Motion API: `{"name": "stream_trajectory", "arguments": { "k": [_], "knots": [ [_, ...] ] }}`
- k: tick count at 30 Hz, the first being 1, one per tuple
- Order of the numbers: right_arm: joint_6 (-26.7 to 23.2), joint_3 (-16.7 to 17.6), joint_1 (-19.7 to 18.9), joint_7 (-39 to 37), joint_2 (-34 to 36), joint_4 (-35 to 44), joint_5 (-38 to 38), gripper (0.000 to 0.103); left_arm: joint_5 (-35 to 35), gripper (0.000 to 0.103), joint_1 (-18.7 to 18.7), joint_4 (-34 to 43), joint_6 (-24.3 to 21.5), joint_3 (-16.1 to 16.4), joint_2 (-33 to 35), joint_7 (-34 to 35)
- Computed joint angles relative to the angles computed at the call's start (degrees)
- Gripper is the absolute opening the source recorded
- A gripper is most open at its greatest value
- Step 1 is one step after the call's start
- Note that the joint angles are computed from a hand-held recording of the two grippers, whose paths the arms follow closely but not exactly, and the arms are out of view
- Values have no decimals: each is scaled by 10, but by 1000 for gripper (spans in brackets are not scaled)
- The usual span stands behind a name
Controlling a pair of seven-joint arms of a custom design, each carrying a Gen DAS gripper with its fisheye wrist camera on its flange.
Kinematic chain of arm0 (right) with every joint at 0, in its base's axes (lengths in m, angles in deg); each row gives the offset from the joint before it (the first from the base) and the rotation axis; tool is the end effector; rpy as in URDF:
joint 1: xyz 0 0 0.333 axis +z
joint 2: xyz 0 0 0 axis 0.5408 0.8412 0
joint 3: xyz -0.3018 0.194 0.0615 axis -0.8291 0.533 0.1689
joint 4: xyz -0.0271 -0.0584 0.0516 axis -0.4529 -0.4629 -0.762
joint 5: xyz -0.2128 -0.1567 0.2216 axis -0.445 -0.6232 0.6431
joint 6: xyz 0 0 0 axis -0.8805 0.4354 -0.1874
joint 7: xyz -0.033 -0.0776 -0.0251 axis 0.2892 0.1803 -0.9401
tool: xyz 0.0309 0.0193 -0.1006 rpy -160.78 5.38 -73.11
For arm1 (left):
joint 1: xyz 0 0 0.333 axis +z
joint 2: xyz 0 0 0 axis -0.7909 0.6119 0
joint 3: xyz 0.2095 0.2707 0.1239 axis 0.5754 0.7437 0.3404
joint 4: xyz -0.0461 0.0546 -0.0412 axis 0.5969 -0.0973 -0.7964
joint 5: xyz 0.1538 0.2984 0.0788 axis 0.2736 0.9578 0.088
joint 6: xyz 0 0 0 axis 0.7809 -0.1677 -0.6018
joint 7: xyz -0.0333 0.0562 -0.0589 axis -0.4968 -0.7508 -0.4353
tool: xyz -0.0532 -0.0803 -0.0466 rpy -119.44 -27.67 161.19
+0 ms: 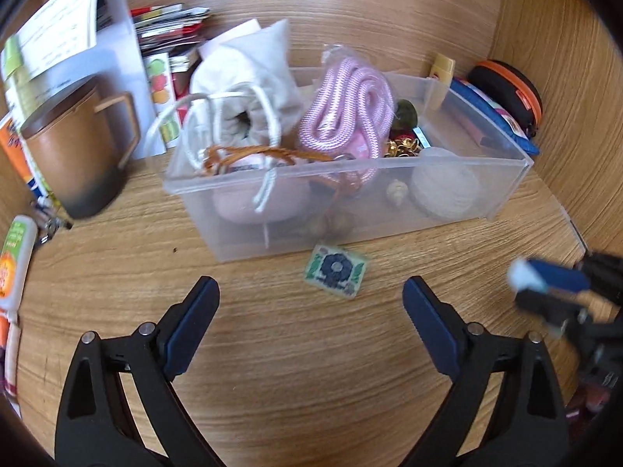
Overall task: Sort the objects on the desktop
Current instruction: 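Grasp the teal bottle with the right gripper beside the box, then grasp the square flower-print tag with the left gripper while the right holds the teal bottle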
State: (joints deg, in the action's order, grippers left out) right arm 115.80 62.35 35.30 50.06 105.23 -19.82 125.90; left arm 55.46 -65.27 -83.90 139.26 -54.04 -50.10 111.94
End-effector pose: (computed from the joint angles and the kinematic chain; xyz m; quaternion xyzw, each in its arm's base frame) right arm 0.6504 0.1291 0.4262 -0.8642 0.3203 -0.0819 0.3793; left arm 0.6223 -0.1440 0.4507 -0.7280 0.5917 -0.2445 0.2451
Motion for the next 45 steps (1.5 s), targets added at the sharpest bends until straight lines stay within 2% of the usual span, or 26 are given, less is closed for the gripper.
{"name": "stream_trajectory", "arguments": {
  "k": [3, 6, 9, 16, 18, 20, 23, 28, 30, 32, 35, 39, 45],
  "knots": [
    [-6, -3, -4, 17, 11, 26, -2, 23, -35, 80, 17, 14, -11, -22, 13, 38],
    [-24, -3, -12, 38, 28, 61, -10, 23, -58, 75, 17, 24, -19, -24, 22, 58],
    [-20, 3, -14, 37, 33, 72, -10, 23, -77, 69, 17, 30, -27, -27, 28, 77],
    [-27, 10, -13, 38, 42, 86, -21, 23, -76, 65, 0, 40, -28, -11, 35, 82],
    [-26, 13, -14, 34, 42, 86, -19, 23, -65, 55, -9, 41, -26, -3, 37, 76],
    [-28, 15, -16, 32, 42, 88, -17, 23, -48, 54, -19, 52, -40, 7, 42, 68],
    [-26, 15, -15, 34, 42, 89, -15, 23, -46, 48, -14, 53, -38, 0, 42, 73],
    [-25, 13, -14, 38, 42, 90, -17, 23, -57, 34, 1, 39, -11, -10, 37, 79],
    [-27, 14, -15, 39, 43, 92, -17, 23, -87, 33, 22, 25, 21, -29, 35, 104],
    [-29, 15, -17, 40, 42, 94, -13, 23, -109, 33, 24, 17, 35, -28, 33, 115],
    [-30, 16, -20, 37, 41, 95, -4, 23, -118, 33, 7, 11, 42, -7, 29, 116],
    [-29, 14, -20, 38, 39, 94, 3, 23, -44, 33, -62, -1, 39, 68, 14, 42],
    [-25, 12, -18, 41, 35, 95, 7, 23, 58, 33, -77, -10, 46, 84, -5, -46]
  ]
}}
